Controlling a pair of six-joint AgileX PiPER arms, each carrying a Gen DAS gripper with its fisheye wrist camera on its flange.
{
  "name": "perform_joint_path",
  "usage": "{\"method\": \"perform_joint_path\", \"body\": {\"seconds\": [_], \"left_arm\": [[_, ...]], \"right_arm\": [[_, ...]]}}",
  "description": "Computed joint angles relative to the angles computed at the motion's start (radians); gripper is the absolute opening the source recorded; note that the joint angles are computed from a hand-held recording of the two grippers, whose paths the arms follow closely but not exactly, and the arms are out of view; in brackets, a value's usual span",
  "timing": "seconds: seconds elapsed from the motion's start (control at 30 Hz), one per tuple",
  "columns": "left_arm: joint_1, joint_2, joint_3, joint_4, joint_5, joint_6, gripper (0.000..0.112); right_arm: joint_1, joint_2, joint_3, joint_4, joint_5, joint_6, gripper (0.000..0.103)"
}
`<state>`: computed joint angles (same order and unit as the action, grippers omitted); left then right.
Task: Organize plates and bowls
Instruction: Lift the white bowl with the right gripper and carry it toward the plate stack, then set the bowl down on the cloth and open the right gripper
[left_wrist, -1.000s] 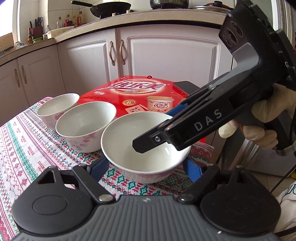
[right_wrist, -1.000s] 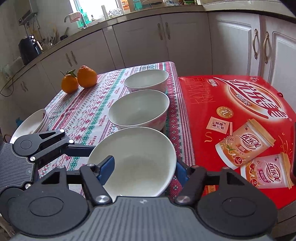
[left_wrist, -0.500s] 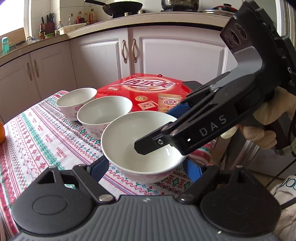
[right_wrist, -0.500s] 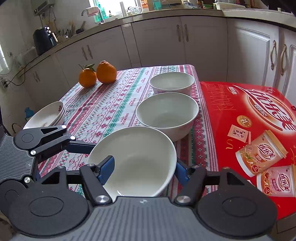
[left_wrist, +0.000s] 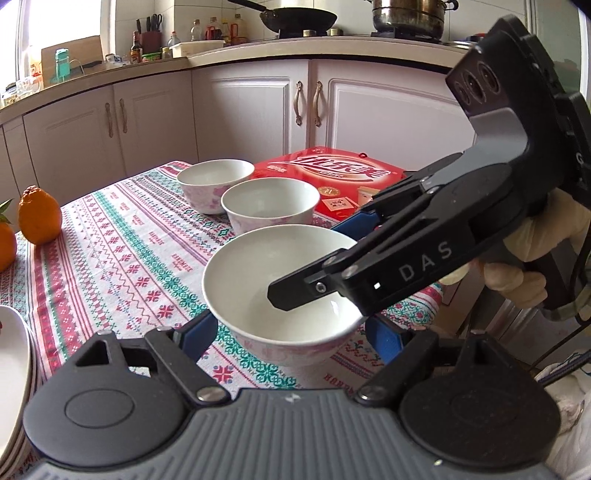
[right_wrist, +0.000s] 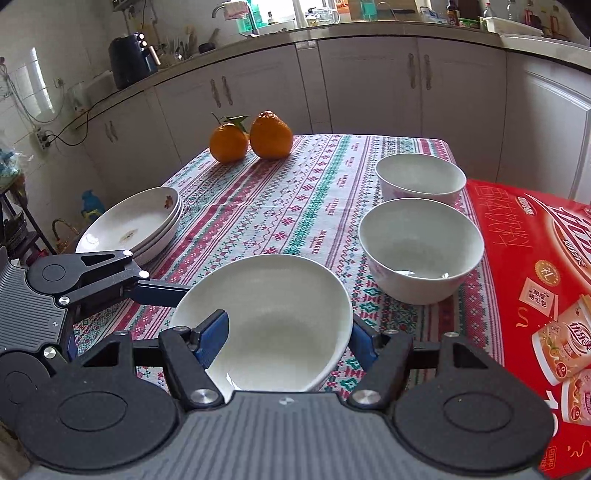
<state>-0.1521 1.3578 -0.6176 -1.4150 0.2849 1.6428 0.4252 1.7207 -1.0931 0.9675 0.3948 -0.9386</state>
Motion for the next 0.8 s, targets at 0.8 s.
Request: {"method": "perform_joint_path", "body": {"seconds": [0.8], "left_arm": [[0.235,-0.031,0.062,-0.014,0.113,0.089,0.087]], "right_arm": [[0.140,0.161,-0.213,-0.245,0.030,0.248,0.074]]}}
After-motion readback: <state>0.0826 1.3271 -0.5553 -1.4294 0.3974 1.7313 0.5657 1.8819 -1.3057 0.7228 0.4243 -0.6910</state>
